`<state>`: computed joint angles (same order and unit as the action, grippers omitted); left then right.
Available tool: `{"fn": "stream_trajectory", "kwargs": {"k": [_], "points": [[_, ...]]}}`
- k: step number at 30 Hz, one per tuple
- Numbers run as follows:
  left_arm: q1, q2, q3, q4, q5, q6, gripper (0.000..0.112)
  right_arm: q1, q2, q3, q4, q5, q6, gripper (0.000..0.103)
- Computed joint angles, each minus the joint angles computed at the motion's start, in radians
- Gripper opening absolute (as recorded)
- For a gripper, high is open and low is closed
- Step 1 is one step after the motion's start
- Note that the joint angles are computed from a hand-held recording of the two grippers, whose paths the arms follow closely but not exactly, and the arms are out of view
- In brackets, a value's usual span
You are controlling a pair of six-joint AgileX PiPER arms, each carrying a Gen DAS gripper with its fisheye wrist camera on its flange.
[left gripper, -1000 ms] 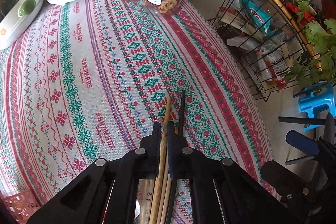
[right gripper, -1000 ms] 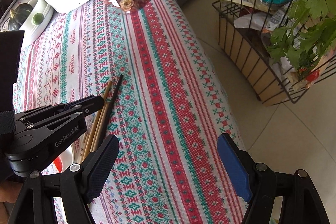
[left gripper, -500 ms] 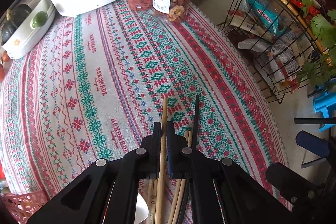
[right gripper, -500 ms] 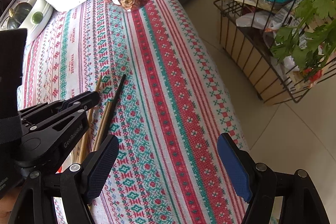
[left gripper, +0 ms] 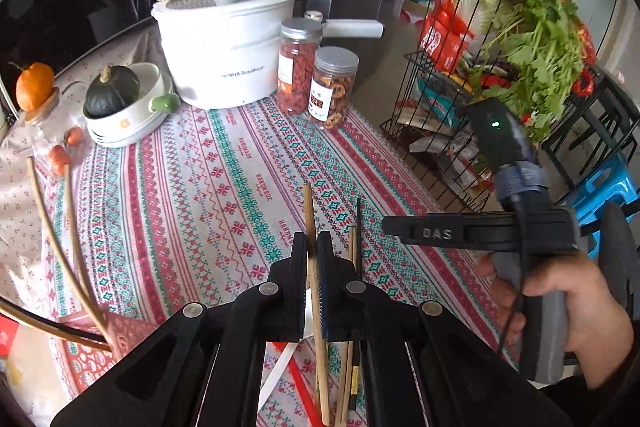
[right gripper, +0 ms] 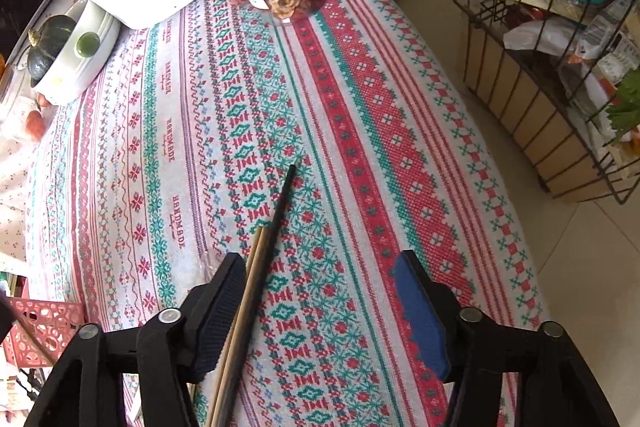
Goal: Organize utensils
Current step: 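Lift the wooden chopstick with the left tool while the right tool grasps a black chopstick, then carry both chopsticks over the pink basket and open both tools to drop them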
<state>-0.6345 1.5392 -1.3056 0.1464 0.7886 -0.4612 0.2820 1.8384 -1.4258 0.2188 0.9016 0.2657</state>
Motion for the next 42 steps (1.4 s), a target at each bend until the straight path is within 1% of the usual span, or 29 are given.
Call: {"fn": "stream_trajectory", "kwargs": {"k": [1, 3, 5, 10, 13, 16, 17, 18, 20, 22, 23, 24, 26, 31, 34, 38, 40, 42], "points": [[0.005, -0.045, 0.024, -0.007, 0.005, 0.008, 0.004, 0.006, 0.015, -0.012, -0.009, 0.002, 0.013, 0.055], [0.011, -0.128, 0.069, -0.019, 0.012, 0.017, 0.004, 0.015, 0.039, -0.032, -0.016, 0.0, 0.03, 0.043], [0.014, -0.199, 0.101, -0.022, 0.031, 0.021, 0.004, 0.016, 0.059, -0.046, -0.013, -0.007, 0.043, 0.037], [0.041, -0.352, 0.167, -0.036, 0.089, 0.02, 0.004, 0.01, 0.106, -0.08, 0.031, -0.031, 0.061, 0.029], [0.081, -0.443, 0.204, -0.064, 0.117, 0.04, 0.004, 0.017, 0.135, -0.106, 0.049, -0.044, 0.074, 0.026], [0.106, -0.517, 0.247, -0.09, 0.121, 0.056, 0.004, 0.048, 0.172, -0.15, -0.03, -0.039, 0.148, 0.025], [0.118, -0.539, 0.266, -0.099, 0.116, 0.064, 0.004, 0.058, 0.179, -0.155, -0.057, -0.038, 0.171, 0.024], [0.132, -0.559, 0.283, -0.11, 0.113, 0.071, 0.004, 0.07, 0.18, -0.156, -0.09, -0.056, 0.195, 0.023], [0.187, -0.588, 0.301, -0.168, 0.121, 0.126, 0.004, 0.101, 0.201, -0.196, -0.169, -0.031, 0.238, 0.022], [0.23, -0.609, 0.312, -0.21, 0.129, 0.17, 0.004, 0.146, 0.229, -0.25, -0.273, 0.026, 0.283, 0.017], [0.246, -0.613, 0.313, -0.224, 0.132, 0.187, 0.004, 0.165, 0.237, -0.264, -0.317, 0.048, 0.294, 0.012], [0.27, -0.622, 0.319, -0.249, 0.138, 0.213, 0.004, 0.184, 0.251, -0.286, -0.353, 0.07, 0.308, 0.009], [0.297, -0.634, 0.325, -0.277, 0.148, 0.241, 0.004, 0.19, 0.247, -0.284, -0.353, 0.076, 0.301, 0.008], [0.327, -0.669, 0.334, -0.28, 0.157, 0.259, 0.004, 0.149, 0.152, -0.165, -0.209, 0.01, 0.209, 0.005], [0.368, -0.692, 0.334, -0.303, 0.163, 0.283, 0.004, 0.174, 0.064, -0.104, -0.229, -0.005, 0.203, 0.005], [0.411, -0.724, 0.331, -0.317, 0.174, 0.306, 0.004, 0.203, -0.096, -0.008, -0.201, -0.054, 0.162, 0.005], [0.425, -0.739, 0.323, -0.311, 0.18, 0.309, 0.004, 0.243, -0.168, 0.022, -0.233, -0.061, 0.169, 0.005], [0.439, -0.757, 0.317, -0.301, 0.179, 0.306, 0.004, 0.303, -0.23, 0.038, -0.297, -0.063, 0.191, 0.004]]}}
